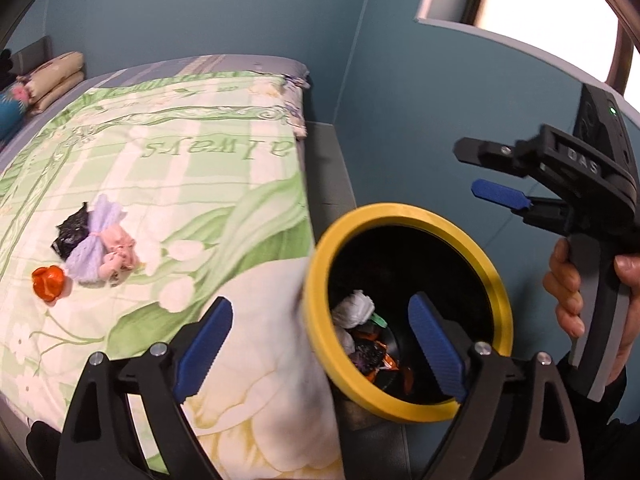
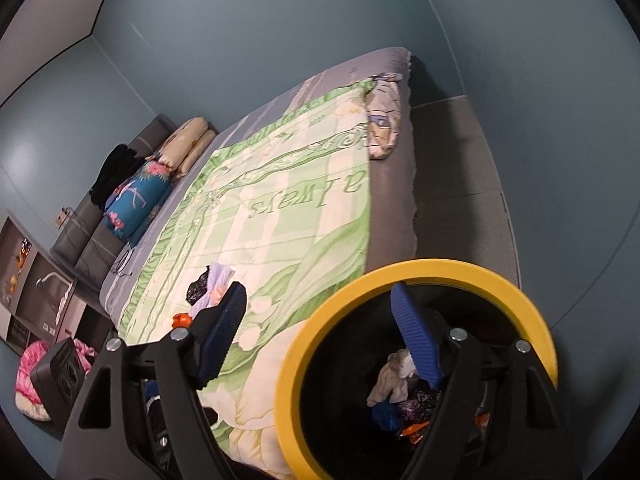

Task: Collect trash
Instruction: 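Move both tools away from the bin back over the bed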

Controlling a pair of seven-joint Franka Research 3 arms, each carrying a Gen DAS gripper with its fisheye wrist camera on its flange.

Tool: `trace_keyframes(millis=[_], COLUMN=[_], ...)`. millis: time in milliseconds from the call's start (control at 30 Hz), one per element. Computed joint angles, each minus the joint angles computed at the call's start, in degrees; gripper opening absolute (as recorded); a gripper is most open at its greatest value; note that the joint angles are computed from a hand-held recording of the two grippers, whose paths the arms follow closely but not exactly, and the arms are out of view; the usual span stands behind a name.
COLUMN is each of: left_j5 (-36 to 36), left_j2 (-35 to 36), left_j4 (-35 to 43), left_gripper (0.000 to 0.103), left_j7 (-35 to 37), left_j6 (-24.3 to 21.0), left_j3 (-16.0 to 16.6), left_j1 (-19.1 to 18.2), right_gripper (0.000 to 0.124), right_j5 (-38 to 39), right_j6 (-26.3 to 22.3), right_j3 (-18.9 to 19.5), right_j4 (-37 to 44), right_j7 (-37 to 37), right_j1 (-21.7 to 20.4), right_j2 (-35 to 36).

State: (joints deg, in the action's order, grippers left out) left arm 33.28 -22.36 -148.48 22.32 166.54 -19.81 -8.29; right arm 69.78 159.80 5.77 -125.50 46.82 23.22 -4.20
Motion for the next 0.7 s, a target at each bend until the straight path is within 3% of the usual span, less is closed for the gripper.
trace_keyframes(millis=[433, 700], left_j5=[-0.2, -1.5], left_j2=[-7.7, -12.9], left_j4=[-5.9, -10.1], left_gripper=[0.092, 0.092], left_j7=[-1.8, -1.5], left_j6=[-1.7, -2.6], left_j3=[0.8, 2.2], left_j1=[2.8, 4.8], right_gripper=[0.081, 0.084], right_j5=[-0.5, -4.7], right_j6=[-1.2, -2.5], right_j3=[1.6, 3.0], right_j4=[3.8, 7.3], right_j7=[-2.2, 0.1], right_j1=[2.0, 3.2], right_j2=[1.3, 3.4])
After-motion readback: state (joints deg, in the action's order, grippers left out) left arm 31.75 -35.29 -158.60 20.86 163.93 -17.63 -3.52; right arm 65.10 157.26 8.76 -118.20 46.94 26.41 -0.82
